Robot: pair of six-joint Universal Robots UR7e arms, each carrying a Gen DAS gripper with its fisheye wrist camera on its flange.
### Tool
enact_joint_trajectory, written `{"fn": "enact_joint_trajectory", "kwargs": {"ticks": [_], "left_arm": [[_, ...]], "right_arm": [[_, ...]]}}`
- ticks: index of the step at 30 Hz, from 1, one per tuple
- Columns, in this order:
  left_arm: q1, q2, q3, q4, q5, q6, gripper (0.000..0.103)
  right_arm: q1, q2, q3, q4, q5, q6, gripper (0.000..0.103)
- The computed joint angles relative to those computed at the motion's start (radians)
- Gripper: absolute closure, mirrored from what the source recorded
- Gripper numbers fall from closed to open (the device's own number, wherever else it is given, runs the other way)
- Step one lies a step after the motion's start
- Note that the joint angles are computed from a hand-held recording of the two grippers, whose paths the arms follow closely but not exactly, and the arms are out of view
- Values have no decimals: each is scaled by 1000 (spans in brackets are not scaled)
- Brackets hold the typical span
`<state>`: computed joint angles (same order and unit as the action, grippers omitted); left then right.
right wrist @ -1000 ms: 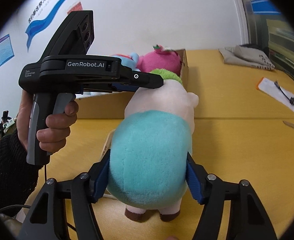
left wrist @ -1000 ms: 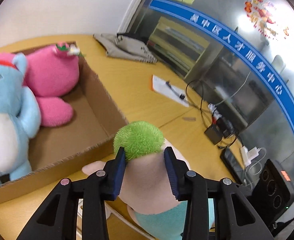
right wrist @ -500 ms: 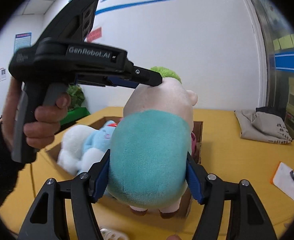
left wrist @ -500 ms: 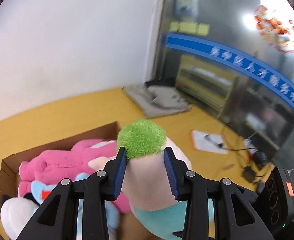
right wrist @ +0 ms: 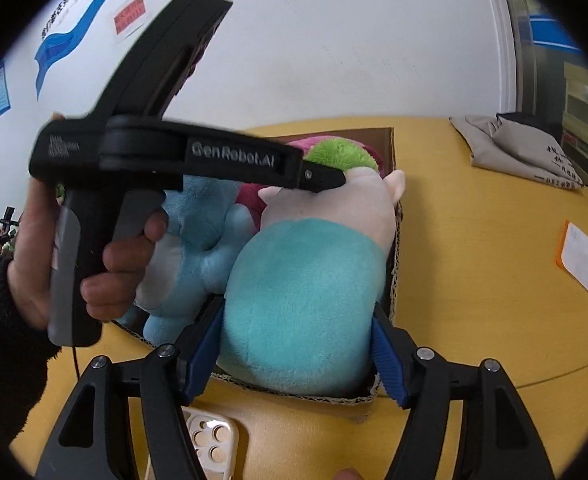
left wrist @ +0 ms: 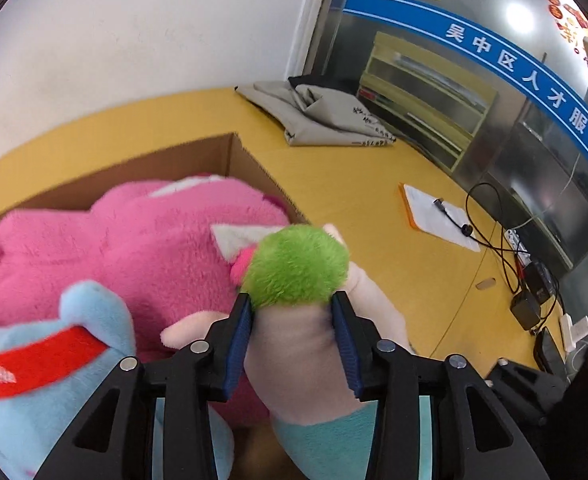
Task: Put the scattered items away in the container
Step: 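Lift the pink-and-teal plush into the box and open both grippers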
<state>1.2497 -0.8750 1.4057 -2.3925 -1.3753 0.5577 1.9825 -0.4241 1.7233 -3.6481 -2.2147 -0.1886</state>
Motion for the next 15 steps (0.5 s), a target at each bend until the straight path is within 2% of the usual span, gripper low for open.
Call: {"fn": "enact_joint_trajectory", "kwargs": {"ticks": [3, 6, 8, 9, 11, 13, 15], "left_arm": [[7, 12, -8, 14, 4, -21, 52], [-9, 10, 1, 7, 57, -35, 48], [-19, -9, 18, -11, 77, -64, 38], [-22, -28, 32, -20, 70, -82, 36], [-19, -70, 53, -1, 34, -105, 17], [-18, -137, 110, -10, -2, -105, 14], [-21, -223, 204, -72, -3, -83, 11]], "right_arm": [[7, -14, 2, 41, -18, 50, 35], [32, -20, 18, 35, -59, 77, 33], [46, -32, 41, 29, -70, 93, 30], [57, -37, 54, 28, -79, 111, 25], [75, -48, 80, 16, -108, 137, 24], [89, -48, 92, -14, -138, 156, 23], [99, -47, 106, -58, -157, 180, 21]]}}
